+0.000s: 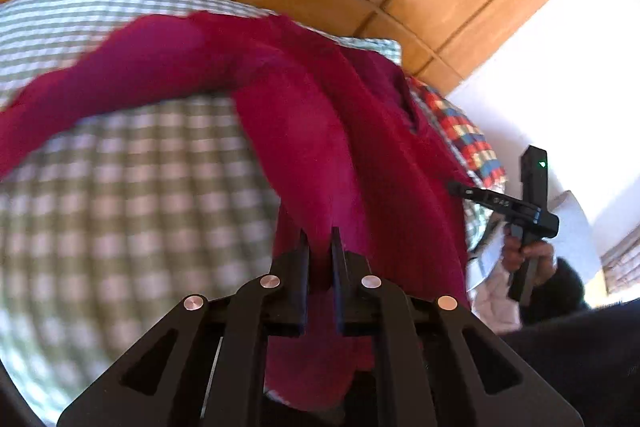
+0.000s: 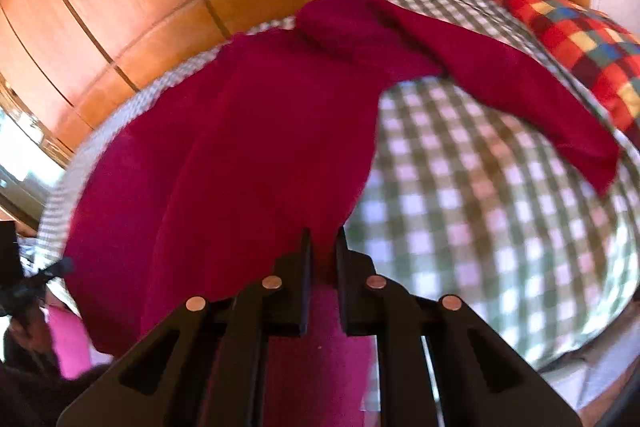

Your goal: Fold small clothes

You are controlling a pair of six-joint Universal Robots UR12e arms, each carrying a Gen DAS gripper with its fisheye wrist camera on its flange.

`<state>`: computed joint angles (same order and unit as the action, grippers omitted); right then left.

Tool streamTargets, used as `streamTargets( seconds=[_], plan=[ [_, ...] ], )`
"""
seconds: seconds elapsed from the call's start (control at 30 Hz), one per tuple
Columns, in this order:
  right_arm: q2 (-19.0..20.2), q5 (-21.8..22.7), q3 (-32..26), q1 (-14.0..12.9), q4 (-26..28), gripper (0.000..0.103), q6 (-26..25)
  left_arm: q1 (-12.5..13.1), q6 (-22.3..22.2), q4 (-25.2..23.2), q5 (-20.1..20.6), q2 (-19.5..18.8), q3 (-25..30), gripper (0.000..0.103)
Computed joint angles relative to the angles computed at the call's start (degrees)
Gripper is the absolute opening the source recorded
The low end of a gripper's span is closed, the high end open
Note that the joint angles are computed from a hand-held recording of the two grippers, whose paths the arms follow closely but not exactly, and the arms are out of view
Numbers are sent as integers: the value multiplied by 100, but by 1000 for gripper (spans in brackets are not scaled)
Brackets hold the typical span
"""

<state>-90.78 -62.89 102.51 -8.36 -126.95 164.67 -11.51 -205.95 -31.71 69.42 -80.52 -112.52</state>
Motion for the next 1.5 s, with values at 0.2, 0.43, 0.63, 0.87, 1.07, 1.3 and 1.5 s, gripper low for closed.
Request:
streamTargets(
  seconds=[0.2,0.43,0.63,0.87,1.07,1.3,1.5],
  plan=[
    [-58,-1145,147,232,-19,12,-594,33,-359,-766,628,351,-307,6],
    [-77,-1013,125,480,-687,63,-614,377,-1487,-148,1342,605,-581,61],
    [78,-623,24,906,-753,70,-677,442,-2140,-1699,3684,546,-161,67],
    [273,-440,-78,1355,-642,70,-852,579,-1449,-2367,5028,412,-24,90],
    [546,-563,-277,1509,-524,71,-752,954,-779,-1917,4114,321,-181,11],
    [796,-807,-319,1664,-861,74,-656,1331,-1120,-2359,5005,303,76,10],
    [1028,-947,-435,1811,-1248,76,-441,1630,-1131,-3005,5458,50,399,11]
  ],
)
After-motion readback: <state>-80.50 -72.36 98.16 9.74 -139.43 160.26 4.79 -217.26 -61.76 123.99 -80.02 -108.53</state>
